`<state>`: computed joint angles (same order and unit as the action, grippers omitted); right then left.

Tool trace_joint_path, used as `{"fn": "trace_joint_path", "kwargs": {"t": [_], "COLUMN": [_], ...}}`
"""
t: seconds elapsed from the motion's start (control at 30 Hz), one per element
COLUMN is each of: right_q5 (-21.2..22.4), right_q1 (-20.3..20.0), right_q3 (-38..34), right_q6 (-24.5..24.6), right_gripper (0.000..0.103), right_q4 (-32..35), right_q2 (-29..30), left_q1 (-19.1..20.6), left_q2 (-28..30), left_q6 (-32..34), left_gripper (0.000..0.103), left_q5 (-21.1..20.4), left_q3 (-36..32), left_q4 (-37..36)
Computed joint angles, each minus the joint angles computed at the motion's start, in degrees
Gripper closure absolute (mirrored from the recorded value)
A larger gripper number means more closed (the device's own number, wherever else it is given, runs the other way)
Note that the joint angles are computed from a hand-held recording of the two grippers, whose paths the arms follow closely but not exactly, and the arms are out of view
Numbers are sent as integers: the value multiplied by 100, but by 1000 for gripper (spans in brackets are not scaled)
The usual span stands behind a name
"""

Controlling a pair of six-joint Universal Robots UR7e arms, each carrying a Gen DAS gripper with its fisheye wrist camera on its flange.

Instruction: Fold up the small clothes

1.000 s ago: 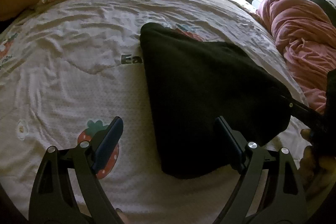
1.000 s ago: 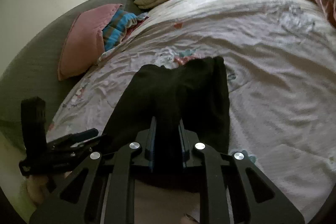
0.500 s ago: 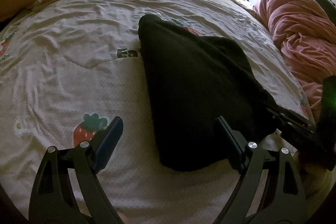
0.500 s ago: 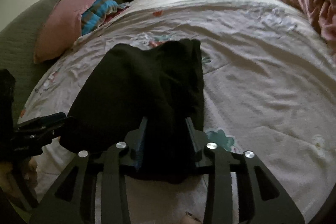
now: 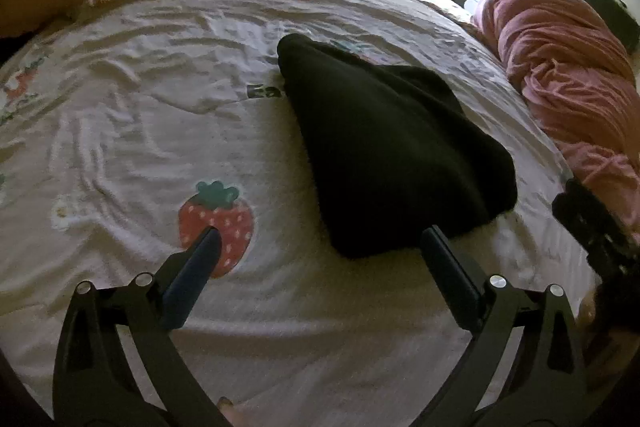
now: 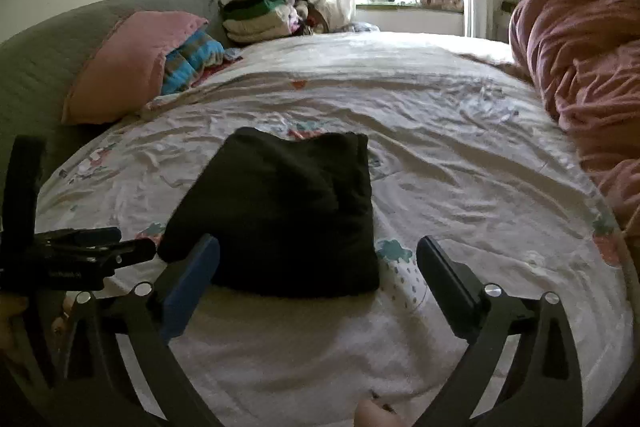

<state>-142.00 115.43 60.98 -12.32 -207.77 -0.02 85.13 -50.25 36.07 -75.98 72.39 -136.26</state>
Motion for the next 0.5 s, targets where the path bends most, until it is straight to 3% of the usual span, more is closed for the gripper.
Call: {"fn": "trace_joint_path", "kwargs": {"t": [0.13, 0.5], "right_q5": [-220, -571], "right_q1": [154, 402], "right_q3": [-244, -510], "right_q6": [-392, -252], "right_gripper": [5, 5], "right_q4": [-363, -491], "right_q2": [263, 698], "left_q1": [54, 309], "left_q2": [-257, -699], "left_q6": [266, 393], "left_gripper": [10, 10], "left_q5": [7, -344], "left_q3": [334, 769], "left_q4": [-327, -669]}}
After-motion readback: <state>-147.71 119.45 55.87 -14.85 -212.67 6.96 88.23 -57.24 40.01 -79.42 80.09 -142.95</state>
